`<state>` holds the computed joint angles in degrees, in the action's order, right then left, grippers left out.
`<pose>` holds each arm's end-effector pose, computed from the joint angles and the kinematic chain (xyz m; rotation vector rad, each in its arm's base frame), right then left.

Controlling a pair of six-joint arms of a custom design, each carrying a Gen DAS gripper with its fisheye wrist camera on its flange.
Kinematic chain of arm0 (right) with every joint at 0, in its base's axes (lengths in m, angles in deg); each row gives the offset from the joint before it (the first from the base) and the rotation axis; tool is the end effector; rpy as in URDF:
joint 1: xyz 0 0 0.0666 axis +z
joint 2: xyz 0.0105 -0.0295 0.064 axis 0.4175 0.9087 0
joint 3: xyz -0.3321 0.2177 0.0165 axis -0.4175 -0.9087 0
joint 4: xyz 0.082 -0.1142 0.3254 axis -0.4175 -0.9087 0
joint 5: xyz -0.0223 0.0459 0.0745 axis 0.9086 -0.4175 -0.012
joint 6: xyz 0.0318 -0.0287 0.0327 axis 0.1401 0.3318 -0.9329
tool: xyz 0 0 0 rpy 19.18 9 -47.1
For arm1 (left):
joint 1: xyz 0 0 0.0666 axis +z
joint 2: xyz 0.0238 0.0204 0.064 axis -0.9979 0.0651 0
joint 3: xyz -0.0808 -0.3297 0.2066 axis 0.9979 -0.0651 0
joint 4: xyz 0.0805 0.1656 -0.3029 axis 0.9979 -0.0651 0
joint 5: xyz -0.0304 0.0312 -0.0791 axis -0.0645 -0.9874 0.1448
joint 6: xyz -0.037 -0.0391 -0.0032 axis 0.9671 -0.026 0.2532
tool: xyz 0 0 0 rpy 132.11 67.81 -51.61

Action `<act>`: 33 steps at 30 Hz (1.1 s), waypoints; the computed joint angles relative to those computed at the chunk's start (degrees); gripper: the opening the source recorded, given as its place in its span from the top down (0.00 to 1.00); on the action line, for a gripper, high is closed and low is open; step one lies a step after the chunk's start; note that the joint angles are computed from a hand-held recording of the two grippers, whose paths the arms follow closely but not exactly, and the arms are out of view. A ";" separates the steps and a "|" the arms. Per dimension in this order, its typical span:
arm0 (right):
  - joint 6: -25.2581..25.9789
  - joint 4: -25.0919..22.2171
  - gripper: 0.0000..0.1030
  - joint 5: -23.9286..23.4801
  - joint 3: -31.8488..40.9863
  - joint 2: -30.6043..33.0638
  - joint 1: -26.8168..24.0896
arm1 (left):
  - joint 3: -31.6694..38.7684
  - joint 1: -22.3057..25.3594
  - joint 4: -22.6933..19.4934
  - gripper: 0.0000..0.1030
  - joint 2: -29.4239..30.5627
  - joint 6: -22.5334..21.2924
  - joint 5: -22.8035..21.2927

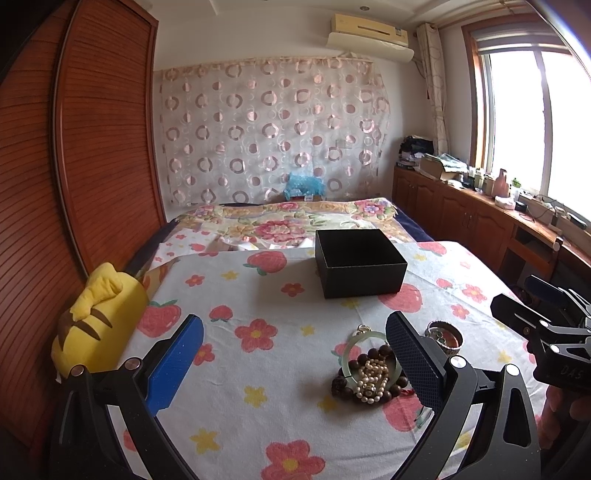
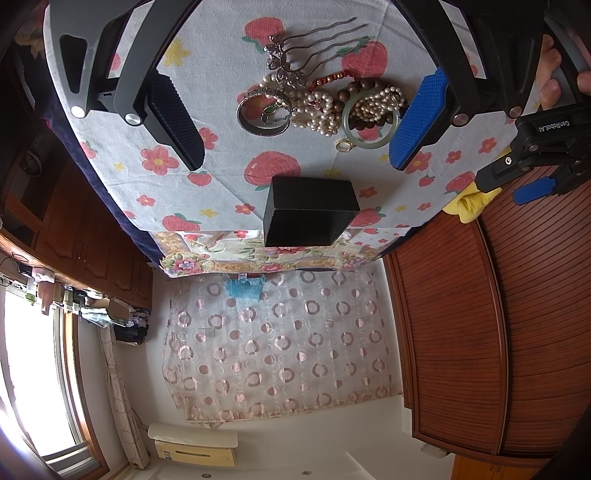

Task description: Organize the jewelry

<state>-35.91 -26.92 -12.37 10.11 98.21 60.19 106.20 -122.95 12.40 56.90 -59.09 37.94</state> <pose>0.4281 0.2984 0.3580 -0.3170 2.0092 0.3733 0.3617 -0.2432 0.3939 -0.0941 2.0649 0.0892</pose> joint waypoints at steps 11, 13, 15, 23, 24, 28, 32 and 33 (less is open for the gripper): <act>0.03 -0.05 0.02 0.01 0.05 -0.02 0.01 | -0.11 0.02 0.21 0.07 0.00 -0.03 0.03; 0.01 -0.12 0.02 0.01 0.08 -0.04 0.02 | -0.13 0.01 0.24 0.07 0.02 -0.07 0.02; -0.02 -0.17 0.02 0.01 0.10 -0.07 0.02 | -0.14 0.02 0.24 0.07 0.04 -0.04 -0.02; -0.04 -0.23 0.02 0.02 0.13 -0.12 0.04 | -0.29 0.05 0.48 0.07 0.09 -0.06 0.02; -0.08 -0.23 0.02 -0.03 0.15 -0.09 0.03 | -0.29 0.06 0.46 0.07 0.11 -0.05 0.05; -0.04 -0.20 0.02 -0.01 0.14 -0.09 0.05 | -0.38 0.06 0.65 0.07 0.11 -0.08 0.02; -0.07 -0.15 0.02 -0.01 0.12 -0.04 0.06 | -0.41 0.07 0.60 0.07 0.16 -0.03 0.11; -0.06 -0.19 0.02 -0.03 0.07 -0.12 0.04 | -0.41 0.08 0.55 0.07 0.19 0.00 0.14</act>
